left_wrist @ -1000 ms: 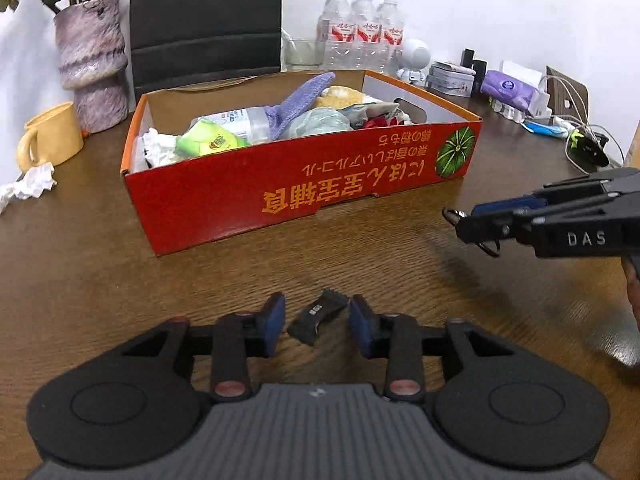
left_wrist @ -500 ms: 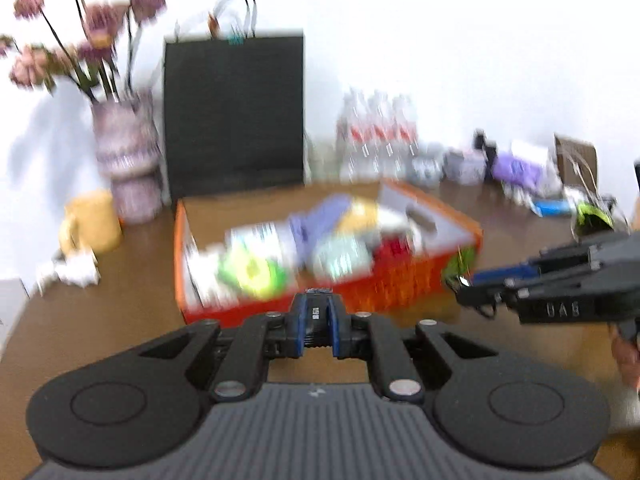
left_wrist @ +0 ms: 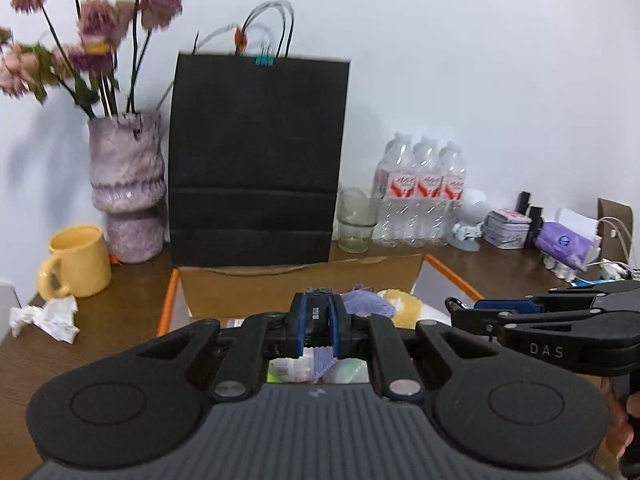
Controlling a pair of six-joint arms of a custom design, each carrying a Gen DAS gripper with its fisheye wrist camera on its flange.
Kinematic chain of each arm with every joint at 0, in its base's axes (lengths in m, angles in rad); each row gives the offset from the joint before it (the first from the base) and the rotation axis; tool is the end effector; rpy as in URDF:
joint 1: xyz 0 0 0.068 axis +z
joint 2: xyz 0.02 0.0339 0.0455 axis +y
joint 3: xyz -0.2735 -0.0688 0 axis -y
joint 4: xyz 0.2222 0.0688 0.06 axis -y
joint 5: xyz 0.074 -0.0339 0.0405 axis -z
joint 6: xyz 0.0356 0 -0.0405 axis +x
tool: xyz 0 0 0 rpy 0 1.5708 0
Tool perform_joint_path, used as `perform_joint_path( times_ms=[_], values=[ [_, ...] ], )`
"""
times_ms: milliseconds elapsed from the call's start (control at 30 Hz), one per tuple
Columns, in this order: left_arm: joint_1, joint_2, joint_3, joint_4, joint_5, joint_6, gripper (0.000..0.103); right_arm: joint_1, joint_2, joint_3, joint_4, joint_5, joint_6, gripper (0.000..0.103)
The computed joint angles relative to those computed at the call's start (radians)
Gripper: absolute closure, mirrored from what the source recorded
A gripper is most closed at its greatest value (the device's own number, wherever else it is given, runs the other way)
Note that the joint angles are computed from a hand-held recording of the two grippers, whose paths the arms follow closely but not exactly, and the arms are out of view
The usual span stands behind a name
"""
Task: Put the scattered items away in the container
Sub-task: 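Lower the black item and carabiner into the box and open both grippers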
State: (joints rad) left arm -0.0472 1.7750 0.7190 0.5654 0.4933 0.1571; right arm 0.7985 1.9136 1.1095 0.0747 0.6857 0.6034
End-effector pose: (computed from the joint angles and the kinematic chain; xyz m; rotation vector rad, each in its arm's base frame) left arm 0.3289 -0.0324 0.1678 0.5051 1.9619 -0.4376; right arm 0.2848 0.2601 0.1850 0.1284 2.1090 0.0329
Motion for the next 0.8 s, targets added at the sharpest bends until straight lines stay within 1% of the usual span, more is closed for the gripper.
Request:
perform_joint_path(
  times_ms=[100,233,400,467,533,567,600,633,667,700,733,767,800],
  values=[
    [-0.027,0.093,0.070,0.007,-0.042,-0.037,0.091,-0.054,0.063,0.049,0.012,-0.043,-0.017,0.079],
    [-0.042,0.171,0.134,0.007,-0.073,-0.068,0.091,-0.102,0.123,0.094,0.035,-0.087,-0.035,0.079],
    [-0.044,0.227,0.180,-0.018,-0.081,-0.051,0.090,-0.132,0.169,0.113,0.063,-0.120,-0.038,0.079],
    [-0.045,0.240,0.194,-0.028,-0.093,-0.052,0.090,-0.134,0.179,0.123,0.050,-0.136,-0.038,0.079],
    [-0.044,0.243,0.198,-0.033,-0.102,-0.055,0.080,-0.137,0.186,0.127,0.045,-0.154,-0.036,0.078],
    [-0.042,0.239,0.195,-0.035,-0.102,-0.057,0.063,-0.137,0.186,0.128,0.042,-0.157,-0.037,0.076],
    [-0.038,0.234,0.189,-0.029,-0.101,-0.062,0.047,-0.135,0.187,0.131,0.034,-0.158,-0.036,0.064],
    [-0.035,0.228,0.185,-0.026,-0.098,-0.064,0.039,-0.132,0.185,0.131,0.031,-0.154,-0.034,0.045],
    [-0.032,0.220,0.179,-0.025,-0.096,-0.066,0.023,-0.129,0.182,0.129,0.030,-0.146,-0.033,0.037],
    [-0.030,0.212,0.172,-0.016,-0.096,-0.073,0.011,-0.122,0.180,0.131,0.024,-0.134,-0.035,0.024],
    [-0.029,0.204,0.166,-0.008,-0.097,-0.078,0.006,-0.119,0.173,0.128,0.021,-0.126,-0.039,0.017],
    [-0.028,0.195,0.155,0.006,-0.097,-0.081,0.000,-0.113,0.168,0.129,0.016,-0.117,-0.043,0.015],
    [-0.026,0.187,0.142,0.025,-0.094,-0.086,0.000,-0.110,0.161,0.127,0.014,-0.115,-0.046,0.011]
  ],
)
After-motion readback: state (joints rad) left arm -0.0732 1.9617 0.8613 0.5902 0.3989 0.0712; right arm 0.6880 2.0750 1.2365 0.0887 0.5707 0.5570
